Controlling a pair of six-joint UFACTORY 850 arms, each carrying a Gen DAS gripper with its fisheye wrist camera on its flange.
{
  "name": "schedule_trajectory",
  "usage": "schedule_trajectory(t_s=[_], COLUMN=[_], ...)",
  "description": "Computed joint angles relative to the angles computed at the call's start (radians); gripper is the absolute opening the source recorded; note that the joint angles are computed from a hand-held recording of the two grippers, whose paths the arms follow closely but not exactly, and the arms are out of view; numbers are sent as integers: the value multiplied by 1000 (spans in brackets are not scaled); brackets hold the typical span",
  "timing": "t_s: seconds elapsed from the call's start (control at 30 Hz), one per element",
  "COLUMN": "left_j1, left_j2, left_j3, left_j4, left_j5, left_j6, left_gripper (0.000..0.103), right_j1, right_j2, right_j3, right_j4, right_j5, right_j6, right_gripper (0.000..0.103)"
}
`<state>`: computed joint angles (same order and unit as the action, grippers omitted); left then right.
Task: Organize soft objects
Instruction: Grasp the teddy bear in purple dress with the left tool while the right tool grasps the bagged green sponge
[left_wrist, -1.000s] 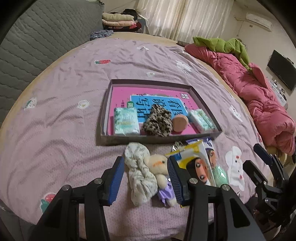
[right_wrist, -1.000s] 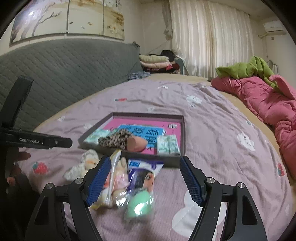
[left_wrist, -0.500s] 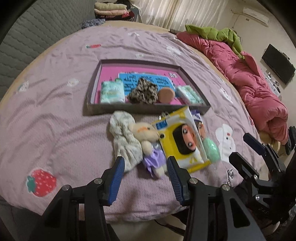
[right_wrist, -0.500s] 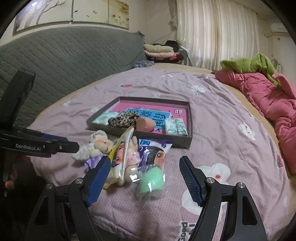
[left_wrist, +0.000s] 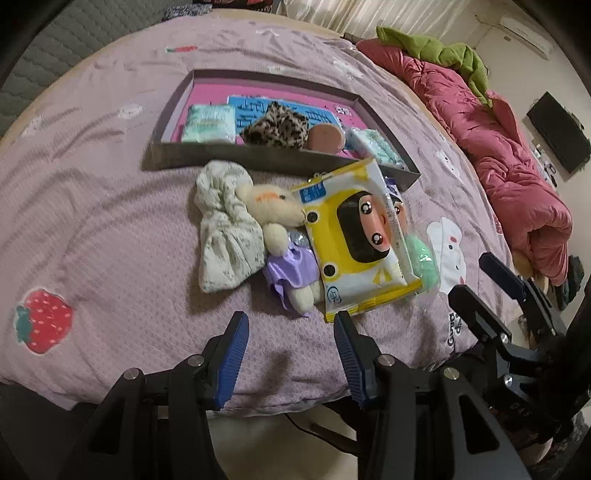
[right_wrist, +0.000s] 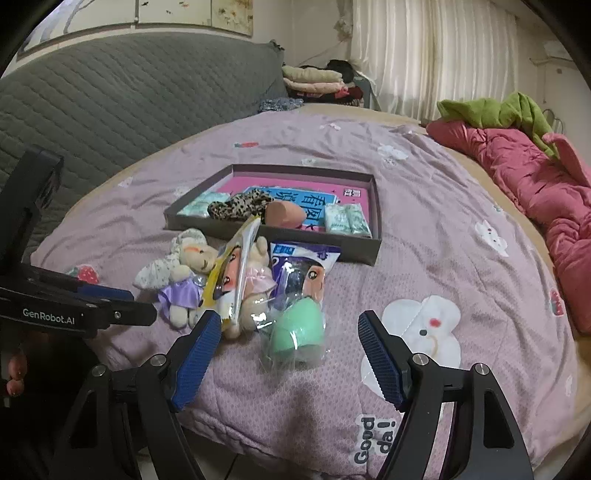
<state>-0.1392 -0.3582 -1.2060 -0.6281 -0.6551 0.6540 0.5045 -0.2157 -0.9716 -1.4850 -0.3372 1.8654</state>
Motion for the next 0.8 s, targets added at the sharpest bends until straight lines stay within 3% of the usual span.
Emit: schedule_trajectory(t_s=[0.5,0.67,0.8], left_j1=[8,15,30], left_j2=[-97,-128,-160], left_j3=[-61,-80,-107], left_j4=[-131,-195,-253], left_j5=[-44,-60,-99], left_j6=[19,36,45], left_gripper=[48,33,31], right_j1=[-23,-36,-39], right_j2=[-19,-25,-38], right_j3=[1,1,-11], right_j4=[-13,-14,42], right_j5=[36,45,48], right_j6=[37,54,-7], right_gripper=[78,78,78])
